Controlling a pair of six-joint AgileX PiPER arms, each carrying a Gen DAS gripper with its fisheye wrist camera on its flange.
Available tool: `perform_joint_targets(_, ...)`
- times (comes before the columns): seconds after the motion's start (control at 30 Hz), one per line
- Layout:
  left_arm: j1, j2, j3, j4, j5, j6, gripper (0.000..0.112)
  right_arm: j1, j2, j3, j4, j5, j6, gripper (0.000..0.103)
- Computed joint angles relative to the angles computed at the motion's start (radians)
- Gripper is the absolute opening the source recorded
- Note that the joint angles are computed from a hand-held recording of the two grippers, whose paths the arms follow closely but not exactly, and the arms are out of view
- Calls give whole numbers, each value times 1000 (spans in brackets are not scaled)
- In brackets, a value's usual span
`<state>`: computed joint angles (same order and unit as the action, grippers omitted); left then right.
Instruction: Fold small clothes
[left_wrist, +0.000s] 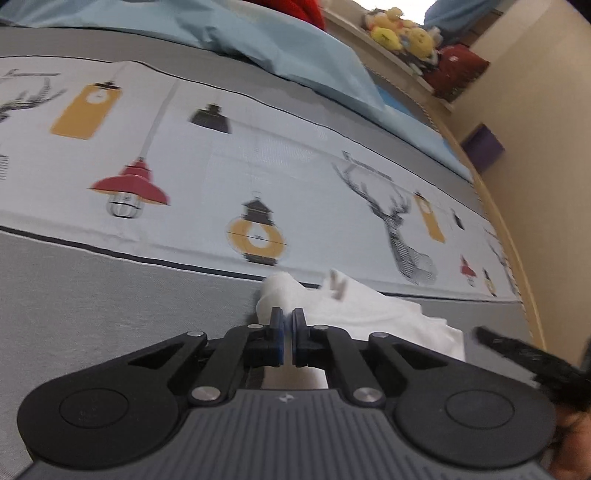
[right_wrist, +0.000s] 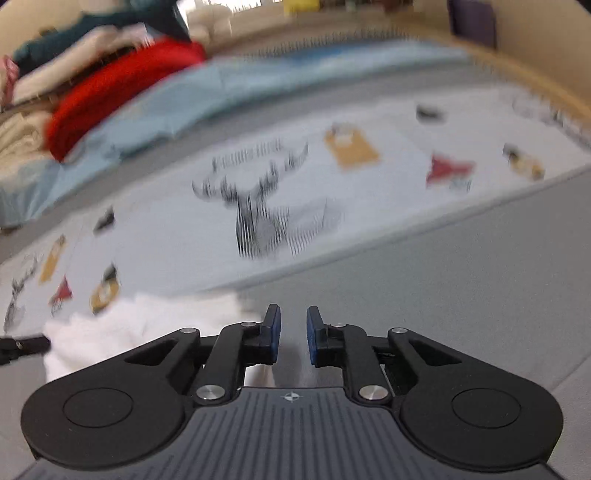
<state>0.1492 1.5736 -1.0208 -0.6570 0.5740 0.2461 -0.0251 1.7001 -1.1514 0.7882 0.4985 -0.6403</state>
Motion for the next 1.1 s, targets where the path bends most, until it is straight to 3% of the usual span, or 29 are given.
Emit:
perform_joint_targets(0.1, 65, -27, 18, -157, 60, 155, 4, -73, -12, -6, 210, 232, -260, 17)
perform_joint_targets(0.2, 126, -15, 1, -290, 234, 330, 5, -74, 14, -47, 142, 448, -332, 17)
perform_joint_targets(0.27, 98, 23, -41, -225, 322, 319, 8, -13, 22, -56, -38, 426, -268, 16)
perform_joint_targets(0.37, -45, 62, -57, 57, 239, 161, 7, 51, 56, -33, -279, 305, -110, 15)
perform_joint_targets(0.5, -49, 24, -50, 106, 169, 20, 13, 2, 41, -52, -196, 316, -71, 18)
perform_joint_targets(0.53, -31, 5, -39, 86, 163, 19, 21, -5, 35, -43, -172, 300, -77, 23)
perform_joint_targets(0.57, -9, -11, -33, 52, 170, 33, 26, -16, 33, -40, -149, 293, -81, 34)
perform_joint_targets(0.63, 20, -22, -31, 15, 200, 45, 53, -32, 50, -47, -142, 303, -46, 56)
perform_joint_targets(0.7, 13, 4, -49, 71, 231, -16, 67, -30, 107, -94, -172, 352, 34, 58)
perform_joint_targets(0.8, 5, 88, -102, 130, 310, -96, 67, -9, 145, -111, -203, 358, 122, 63)
perform_joint_targets(0.9, 26, 141, -104, 33, 318, -65, 67, -10, 176, -136, -156, 360, 142, 67)
perform_joint_targets(0.93, 25, 153, -110, 15, 323, -53, 66, -8, 185, -142, -140, 365, 145, 64)
perform_joint_targets(0.97, 21, 163, -114, 4, 320, -44, 66, -7, 195, -150, -120, 374, 136, 52)
perform_joint_targets(1.1, -14, 148, -110, 41, 280, -30, 42, 1, 216, -165, -87, 375, 122, 35)
